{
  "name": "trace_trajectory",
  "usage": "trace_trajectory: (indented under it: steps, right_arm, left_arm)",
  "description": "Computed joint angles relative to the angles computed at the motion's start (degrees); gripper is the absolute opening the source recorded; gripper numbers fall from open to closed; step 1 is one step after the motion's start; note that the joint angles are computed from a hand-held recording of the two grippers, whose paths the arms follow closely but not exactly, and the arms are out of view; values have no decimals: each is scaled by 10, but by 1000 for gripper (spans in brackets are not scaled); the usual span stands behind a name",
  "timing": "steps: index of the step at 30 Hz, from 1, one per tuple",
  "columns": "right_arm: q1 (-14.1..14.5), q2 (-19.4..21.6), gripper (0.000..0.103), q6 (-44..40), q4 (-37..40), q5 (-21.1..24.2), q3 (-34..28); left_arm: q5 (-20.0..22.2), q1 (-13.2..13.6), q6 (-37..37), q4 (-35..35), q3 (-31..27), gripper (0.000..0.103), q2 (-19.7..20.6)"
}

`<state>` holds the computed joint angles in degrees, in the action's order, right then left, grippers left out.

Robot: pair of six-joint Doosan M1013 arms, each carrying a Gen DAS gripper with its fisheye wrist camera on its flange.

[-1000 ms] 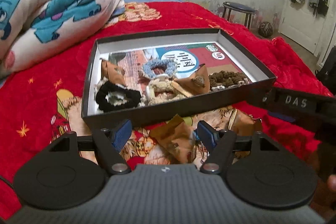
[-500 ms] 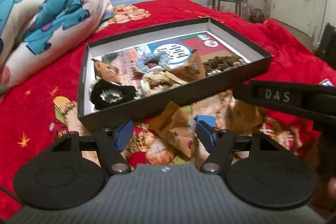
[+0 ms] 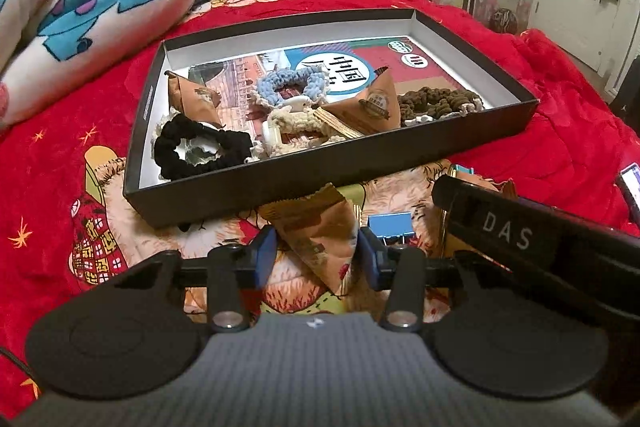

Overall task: Organize objects
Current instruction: 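Move both open tools back to the pile of items beside the box, then grasp a tan packet with the left tool while the right grasps another tan packet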

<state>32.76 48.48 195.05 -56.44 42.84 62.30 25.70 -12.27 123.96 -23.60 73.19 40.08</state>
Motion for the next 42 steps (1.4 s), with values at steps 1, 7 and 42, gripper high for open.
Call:
trace_trajectory:
  steps: [1,7,42]
  right_arm:
    - [0,-1,44,9,-1,-1,2]
    - [2,2,43,11,-3,7,-2]
    - [6,-4,34,40,-23,-9,5]
  left_arm:
    - [-3,-1,-2,4,2,49,-1]
    - [-11,-3,-7,15,5,47,-2]
    - [-36,-2,5,-6,21,35,-12]
